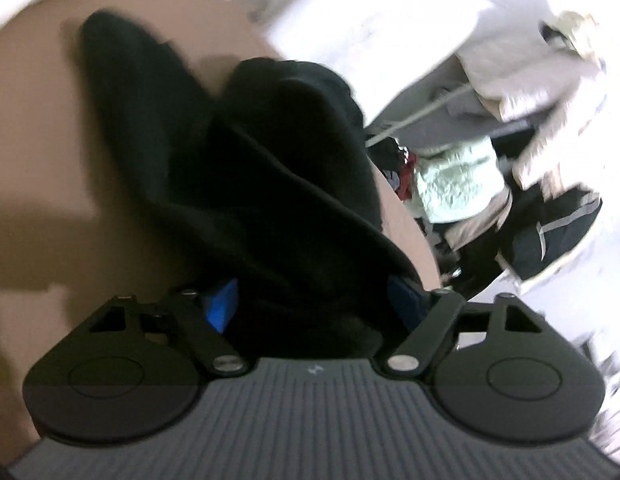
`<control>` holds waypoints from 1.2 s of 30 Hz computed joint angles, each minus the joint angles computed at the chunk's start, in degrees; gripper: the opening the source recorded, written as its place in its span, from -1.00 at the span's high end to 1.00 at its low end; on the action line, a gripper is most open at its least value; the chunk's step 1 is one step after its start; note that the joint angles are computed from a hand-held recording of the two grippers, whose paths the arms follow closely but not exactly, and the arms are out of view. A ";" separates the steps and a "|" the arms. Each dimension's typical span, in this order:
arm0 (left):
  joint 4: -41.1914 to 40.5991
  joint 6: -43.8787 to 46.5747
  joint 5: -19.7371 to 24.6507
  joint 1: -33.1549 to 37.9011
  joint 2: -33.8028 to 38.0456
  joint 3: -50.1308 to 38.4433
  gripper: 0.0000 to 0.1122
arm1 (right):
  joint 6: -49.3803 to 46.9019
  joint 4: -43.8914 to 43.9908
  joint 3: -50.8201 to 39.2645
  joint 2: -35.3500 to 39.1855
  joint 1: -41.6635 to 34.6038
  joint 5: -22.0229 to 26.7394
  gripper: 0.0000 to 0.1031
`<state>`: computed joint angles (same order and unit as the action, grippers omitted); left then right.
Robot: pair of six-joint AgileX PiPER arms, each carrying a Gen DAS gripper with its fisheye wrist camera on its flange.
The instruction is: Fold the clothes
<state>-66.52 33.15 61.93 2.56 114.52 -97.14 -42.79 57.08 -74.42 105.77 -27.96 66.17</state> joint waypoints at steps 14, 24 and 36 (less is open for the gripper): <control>7.83 2.26 -8.67 -6.57 -5.22 1.71 0.06 | 13.75 7.46 -7.39 12.61 0.79 -0.31 -0.72; 9.95 -0.54 -8.12 -4.43 -7.21 3.98 -0.12 | 13.31 -2.30 -5.12 3.96 7.24 -16.14 -0.15; 9.05 8.75 -4.78 -4.91 -11.40 6.25 -0.35 | 46.47 -69.74 -5.15 -4.56 13.58 -38.26 0.10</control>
<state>-57.47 41.90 57.15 -2.35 103.11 -90.88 3.68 -12.65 -79.57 101.20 -14.38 27.91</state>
